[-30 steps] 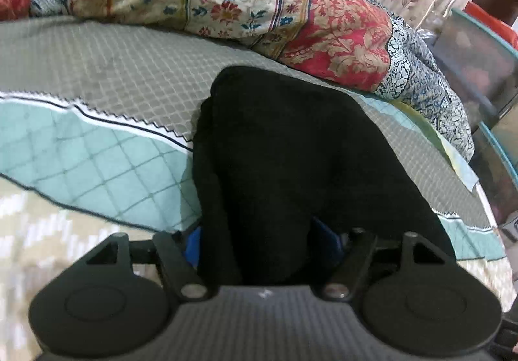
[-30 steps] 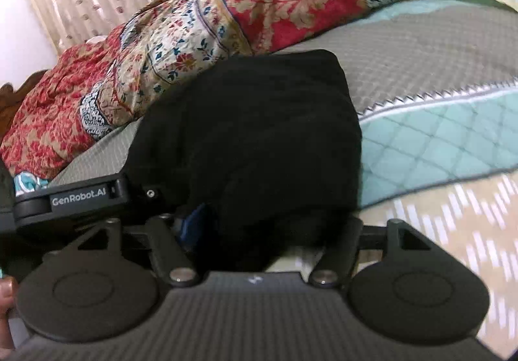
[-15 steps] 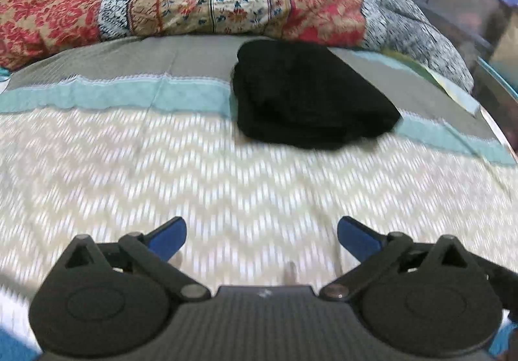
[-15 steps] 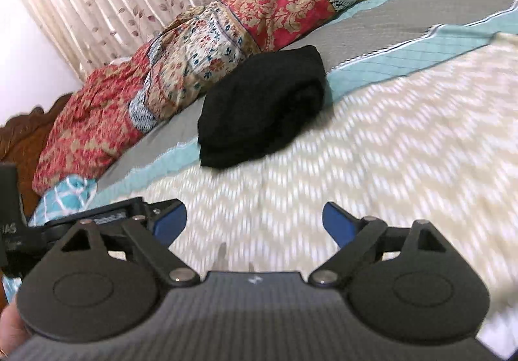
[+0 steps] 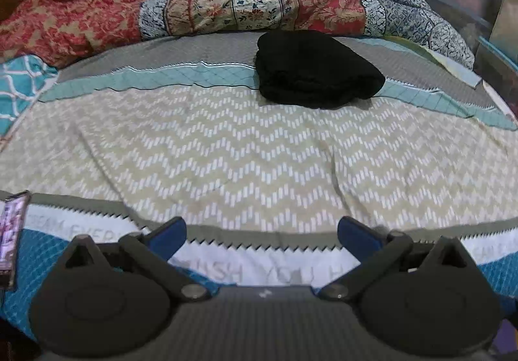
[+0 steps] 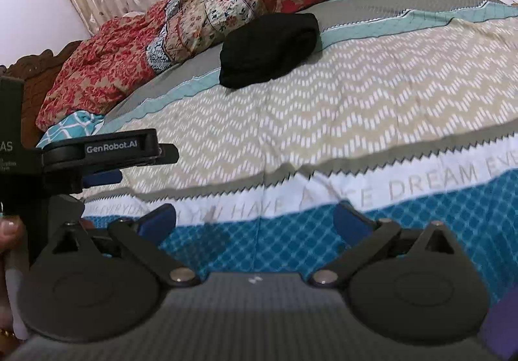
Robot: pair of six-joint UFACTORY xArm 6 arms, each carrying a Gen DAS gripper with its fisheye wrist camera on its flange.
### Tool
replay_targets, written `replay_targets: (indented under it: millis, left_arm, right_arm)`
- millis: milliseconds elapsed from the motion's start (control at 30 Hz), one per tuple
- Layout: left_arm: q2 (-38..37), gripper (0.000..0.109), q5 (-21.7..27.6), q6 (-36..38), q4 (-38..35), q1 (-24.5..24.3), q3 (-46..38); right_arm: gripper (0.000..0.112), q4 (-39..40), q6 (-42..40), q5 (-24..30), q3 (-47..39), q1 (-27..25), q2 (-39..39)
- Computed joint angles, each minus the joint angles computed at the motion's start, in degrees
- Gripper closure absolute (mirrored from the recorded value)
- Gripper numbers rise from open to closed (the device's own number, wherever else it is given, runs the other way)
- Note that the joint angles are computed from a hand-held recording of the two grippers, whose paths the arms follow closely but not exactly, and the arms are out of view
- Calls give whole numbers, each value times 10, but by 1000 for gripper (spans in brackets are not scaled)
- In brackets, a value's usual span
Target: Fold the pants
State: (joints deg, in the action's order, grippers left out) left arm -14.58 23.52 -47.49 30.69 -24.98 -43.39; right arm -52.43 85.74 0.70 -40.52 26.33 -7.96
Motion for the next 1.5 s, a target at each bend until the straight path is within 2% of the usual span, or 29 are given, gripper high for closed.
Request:
replay_targets:
  millis: [133,267,467,633,967,1033,1200,1267,1500]
  left_arm:
    - [-23,6,28,-27,17,-10,14]
    - [-30,6,53,-48,38,-17,15]
    - [-26,6,113,-81,104,-37,1]
    - [-30,6,113,-68,98,-36,1]
    - [-37,6,119,-81,125,-36,8]
    - [-37,6,118,-66,108,-35,10]
    - [-36,6,97,53,-51,-17,18]
    - [-37,6,99,63,-70,-18,19]
    - [-51,6,91,47,-40,-26,25]
  right_arm:
    - [9,5,5,-1,10,6,-13]
    - [9,-59,69,13,8,6,-24]
    - [9,-90,108,42,4,12,-32]
    - [9,-87,116,82,0,24,-37]
    - [9,-72,128,106,0,27,-42]
    - [9,-53,116,107,2,28,-41]
    - [9,85,-1,90,13,38,-33]
    - [9,108,-21,94,13,44,-33]
    - [9,37,33,137,0,55,-43]
